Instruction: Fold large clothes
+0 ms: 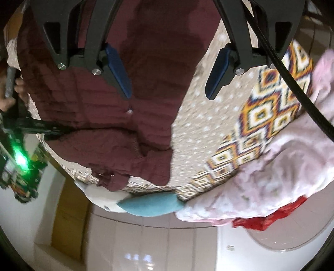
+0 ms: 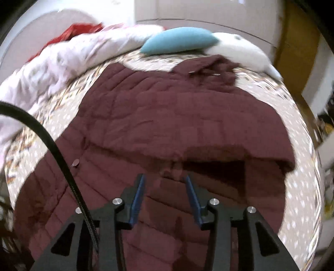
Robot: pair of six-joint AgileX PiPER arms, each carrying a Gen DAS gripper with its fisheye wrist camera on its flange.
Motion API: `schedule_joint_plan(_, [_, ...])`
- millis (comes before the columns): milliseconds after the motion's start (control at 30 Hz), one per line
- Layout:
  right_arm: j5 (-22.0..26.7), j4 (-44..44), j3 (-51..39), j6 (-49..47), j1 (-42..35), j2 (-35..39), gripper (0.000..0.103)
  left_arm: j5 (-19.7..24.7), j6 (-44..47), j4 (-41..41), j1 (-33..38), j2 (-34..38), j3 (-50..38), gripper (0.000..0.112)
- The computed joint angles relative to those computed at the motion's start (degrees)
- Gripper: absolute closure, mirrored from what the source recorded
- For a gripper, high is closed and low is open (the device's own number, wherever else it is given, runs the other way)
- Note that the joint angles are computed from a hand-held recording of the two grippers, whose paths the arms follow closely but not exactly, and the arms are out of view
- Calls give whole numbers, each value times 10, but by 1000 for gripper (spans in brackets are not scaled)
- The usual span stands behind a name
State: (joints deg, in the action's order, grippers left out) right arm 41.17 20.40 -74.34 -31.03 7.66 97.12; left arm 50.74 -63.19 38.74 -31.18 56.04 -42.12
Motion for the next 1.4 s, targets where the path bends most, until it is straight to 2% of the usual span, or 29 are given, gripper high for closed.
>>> schedule_joint_plan(133, [22, 72, 24, -40, -62, -36, 49, -103, 139, -61, 96, 145, -88, 40])
schedule_joint_plan(200, [41, 110, 39, -77, -95, -52, 49, -146, 234, -136, 146, 229, -144, 40])
schedule_joint_plan(267, [55, 129, 50, -99, -118, -66, 48, -163, 320, -225, 187, 320, -212, 40])
schedule_joint_plan(333, [70, 151, 64, -127, -143, -78, 48, -165, 357, -264, 207, 396, -272, 40])
schedule_joint_plan(400, [83, 165, 76, -149, -170, -89, 47, -159, 356, -268, 212, 464, -327, 40])
schedule_joint_plan(467, [91, 173, 80, -159, -191, -93, 46, -143, 384, -302, 221, 523, -383, 53])
schedule_joint_plan(500, [95, 175, 79, -160, -199, -93, 46, -132, 394, -316, 223, 544, -404, 82])
schedule_joint_plan(533, [99, 178, 76, -160, -209, -89, 46, -117, 396, -327, 222, 560, -424, 92])
schedule_joint_plan(700, [88, 179, 58, -156, -228, -69, 46, -116, 344, -251, 195, 511, -435, 94])
schedule_joint_plan(800, [91, 193, 34, -160, -226, -49, 46, -90, 348, -220, 197, 500, -495, 94])
schedule_joint_plan(900, [69, 190, -3, -141, -198, -27, 46, -36, 354, -176, 202, 550, -610, 94])
schedule_joint_plan(1000, [27, 164, -62, -91, -154, 14, 46, 7, 361, -129, 210, 632, -724, 93])
schedule_joint_plan(1067, [-6, 114, -120, -33, -116, 63, 46, 51, 366, -105, 213, 701, -801, 93])
schedule_joint_plan(1133, [4, 67, -190, 23, -95, 122, 46, 84, 379, -110, 225, 762, -860, 93])
schedule_joint_plan(1200, [34, 1, -287, 107, -74, 206, 46, 99, 387, -127, 240, 807, -899, 93])
schedule_joint_plan(1267, [61, -60, -360, 173, -62, 267, 46, 93, 381, -138, 249, 831, -904, 92])
schedule_joint_plan(1400, [70, -92, -418, 212, -63, 330, 45, 72, 362, -97, 240, 849, -889, 91])
